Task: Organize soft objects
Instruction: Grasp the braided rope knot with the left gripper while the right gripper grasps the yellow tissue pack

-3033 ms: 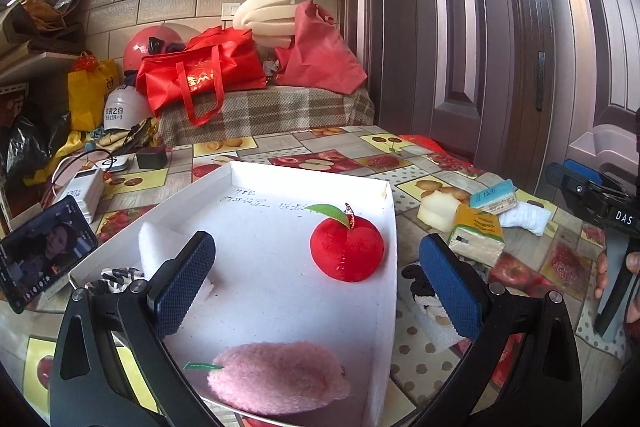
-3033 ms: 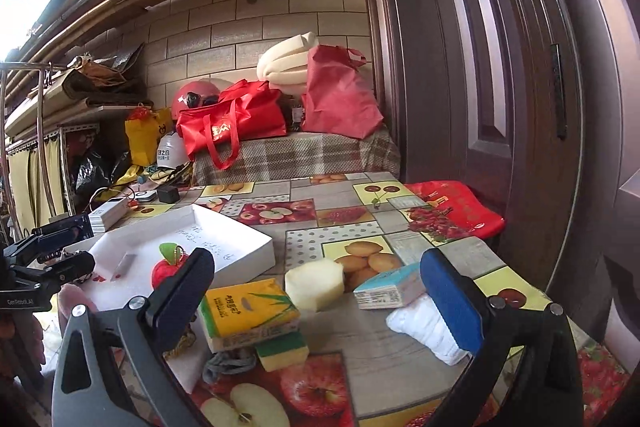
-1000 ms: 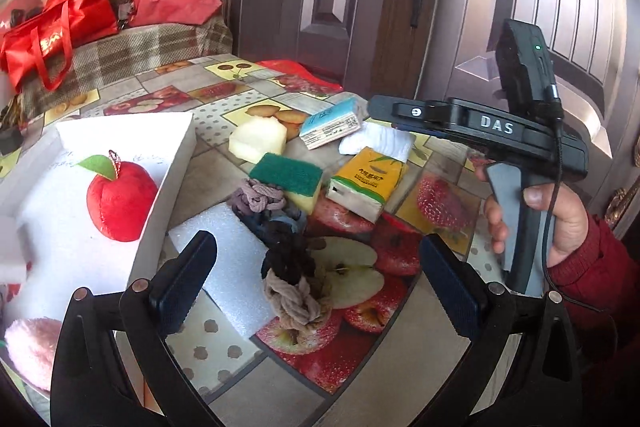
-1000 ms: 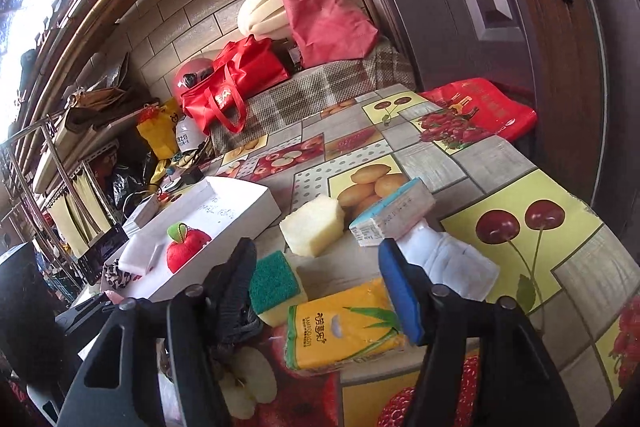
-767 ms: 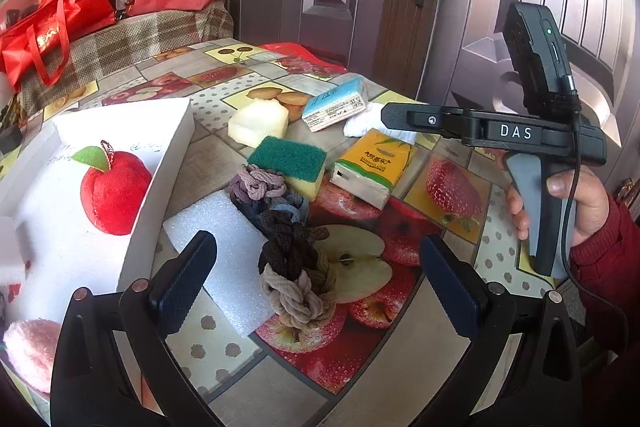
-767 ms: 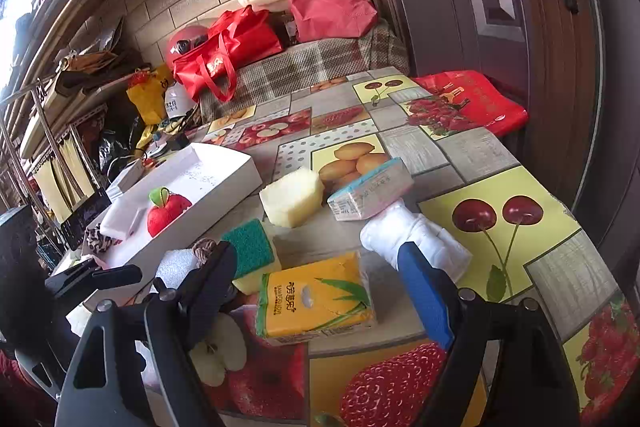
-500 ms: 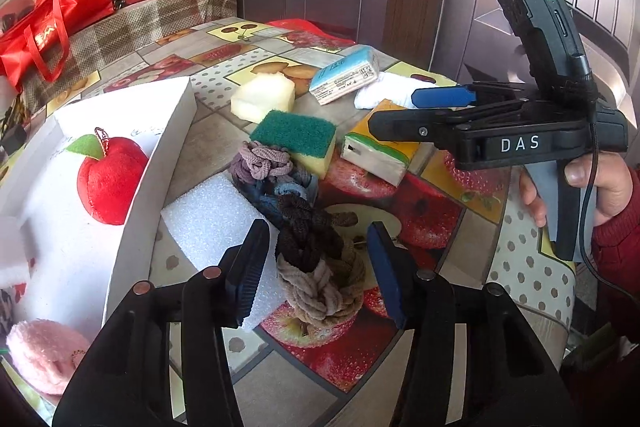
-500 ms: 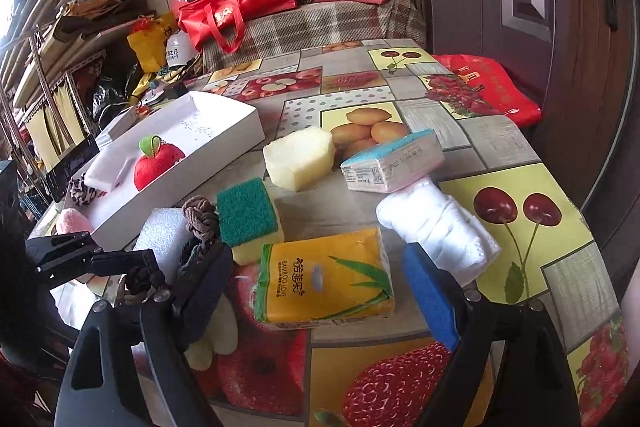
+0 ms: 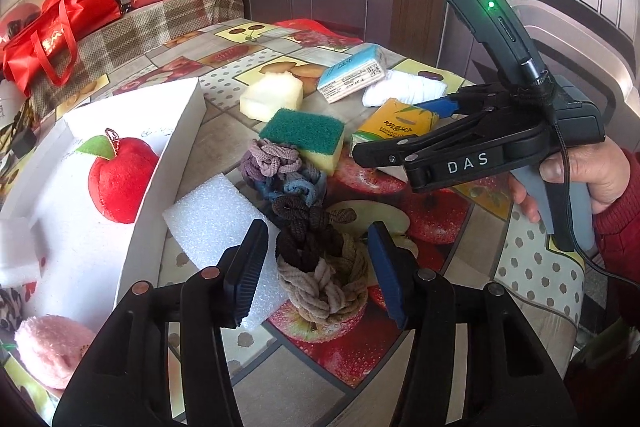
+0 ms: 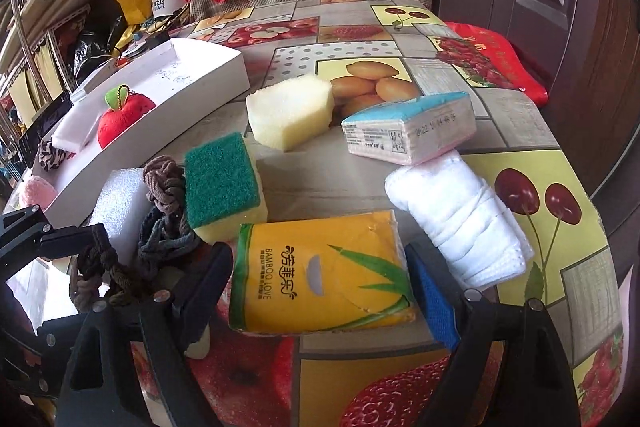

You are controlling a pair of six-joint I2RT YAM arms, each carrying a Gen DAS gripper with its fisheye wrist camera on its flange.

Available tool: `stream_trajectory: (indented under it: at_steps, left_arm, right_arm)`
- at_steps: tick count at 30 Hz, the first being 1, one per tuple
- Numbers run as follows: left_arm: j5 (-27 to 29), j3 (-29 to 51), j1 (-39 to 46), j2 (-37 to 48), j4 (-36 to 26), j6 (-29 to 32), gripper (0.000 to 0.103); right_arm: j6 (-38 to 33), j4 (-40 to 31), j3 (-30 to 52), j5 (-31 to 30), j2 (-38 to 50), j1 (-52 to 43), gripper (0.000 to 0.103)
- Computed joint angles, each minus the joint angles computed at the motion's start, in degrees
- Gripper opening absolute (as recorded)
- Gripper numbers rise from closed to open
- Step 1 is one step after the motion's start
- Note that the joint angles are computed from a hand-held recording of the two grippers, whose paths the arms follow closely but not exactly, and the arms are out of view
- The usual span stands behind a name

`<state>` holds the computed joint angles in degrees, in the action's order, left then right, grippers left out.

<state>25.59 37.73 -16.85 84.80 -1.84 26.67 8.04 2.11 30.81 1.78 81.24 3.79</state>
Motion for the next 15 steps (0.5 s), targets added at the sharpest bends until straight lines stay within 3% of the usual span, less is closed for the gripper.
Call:
stream_trajectory:
  at_steps: [2, 5, 12, 13, 14, 15]
  left_arm:
    - [1.3, -1.0, 1.1, -1.0, 1.3, -0.7, 0.052]
    - [1.9, 0.2, 1.4, -0.2, -1.5, 0.7, 0.052]
    - [-4.1, -1.4, -3.0, -1.3, -0.8, 3.2, 0.061]
    - [-4.9, -2.0, -3.4, -1.7, 0.0, 3.2, 0.061]
    - [-4.9, -2.4, -3.4, -1.9, 0.4, 3.5, 0.045]
    - [-4.1, -2.6, -3.0, -2.3, 0.5, 3.8, 0.030]
  right_arm:
    - [0.2, 0.1, -0.2, 0.0, -0.2, -0.1, 0.086]
    - [0.3, -0.3, 0.1, 0.4, -0.1, 0.3, 0.086]
    - [-0.4, -1.1, 1.2, 1.5, 1.3, 1.3, 0.086]
    - [-0.6, -1.1, 1.2, 1.8, 1.3, 1.5, 0.081]
    - [-0.9, -0.9, 1.0, 1.9, 1.1, 1.8, 0.073]
    - [-1.2, -0.6, 0.8, 1.9, 0.9, 2.1, 0.073]
